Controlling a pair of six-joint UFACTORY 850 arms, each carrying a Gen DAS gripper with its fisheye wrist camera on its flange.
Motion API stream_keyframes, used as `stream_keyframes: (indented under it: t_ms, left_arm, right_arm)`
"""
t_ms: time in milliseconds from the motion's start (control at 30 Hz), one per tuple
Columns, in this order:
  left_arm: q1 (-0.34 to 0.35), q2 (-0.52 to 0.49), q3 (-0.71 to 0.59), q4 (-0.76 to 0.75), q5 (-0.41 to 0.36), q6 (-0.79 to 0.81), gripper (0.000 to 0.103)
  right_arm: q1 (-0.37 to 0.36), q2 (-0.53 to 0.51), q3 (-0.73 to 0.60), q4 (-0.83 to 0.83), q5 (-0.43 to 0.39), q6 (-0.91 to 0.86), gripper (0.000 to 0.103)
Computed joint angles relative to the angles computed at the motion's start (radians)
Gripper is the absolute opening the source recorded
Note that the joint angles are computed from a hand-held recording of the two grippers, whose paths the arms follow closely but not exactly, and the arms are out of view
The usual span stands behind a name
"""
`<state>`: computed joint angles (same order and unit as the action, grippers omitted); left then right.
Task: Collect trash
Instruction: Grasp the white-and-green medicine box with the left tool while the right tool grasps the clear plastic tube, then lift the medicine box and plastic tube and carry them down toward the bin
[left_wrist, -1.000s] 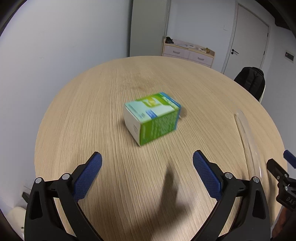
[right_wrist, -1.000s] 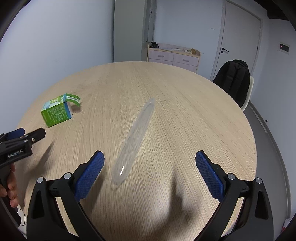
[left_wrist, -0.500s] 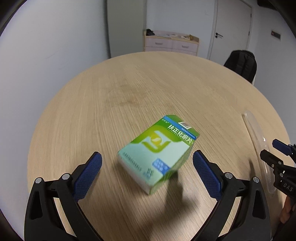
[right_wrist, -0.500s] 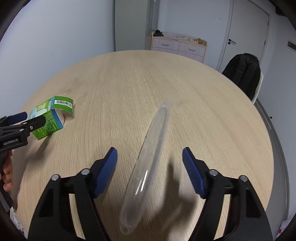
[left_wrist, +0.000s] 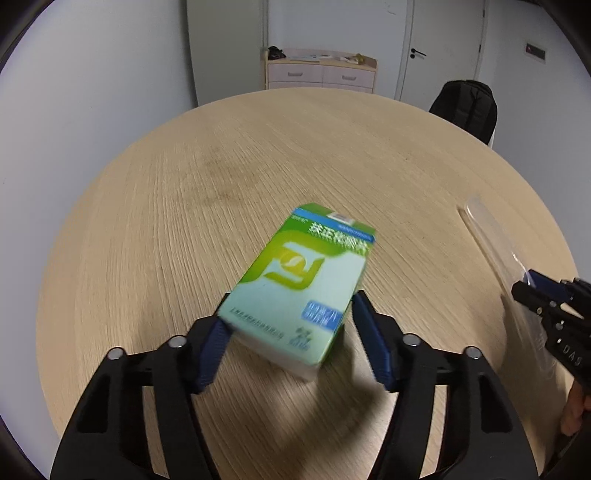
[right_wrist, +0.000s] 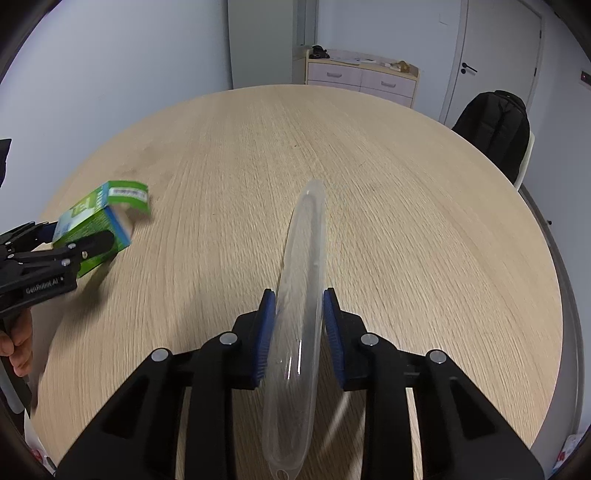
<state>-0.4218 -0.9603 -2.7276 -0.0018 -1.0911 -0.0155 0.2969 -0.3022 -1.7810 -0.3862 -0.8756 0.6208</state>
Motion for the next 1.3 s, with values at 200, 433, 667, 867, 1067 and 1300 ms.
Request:
stream_keyframes:
  t_ms: [200,433,667,867,1067,1300]
  left_arm:
    - [-0.011,0.049,0.082,0.023,0.034,-0.036,0.055]
    - [-0.024,0.169,0.281,0.066,0.132,-0.098,0.055]
    - [-0.043,0.291,0.46,0.146,0.213,-0.218,0.055]
    - [-0.065,0.387,0.592,0.208,0.26,-0.295,0.055]
    - [-0.094,0.47,0.703,0.253,0.286,-0.356,0.055]
    - [-0.126,0.535,0.784,0.325,0.285,-0.449,0.055]
  right_arm:
    - [0.003,0.014,0.021,0.0,0.013,0.006,0.026]
    - [0.004,0.03,0.04,0.004,0.024,0.006,0.025]
    - [0.006,0.048,0.055,-0.007,0.035,0.019,0.025]
    - [0.019,0.082,0.089,-0.025,0.044,0.042,0.025]
    - [0.023,0.118,0.122,-0.034,0.048,0.049,0.025]
    - [0.051,0.164,0.171,-0.069,0.051,0.09,0.025]
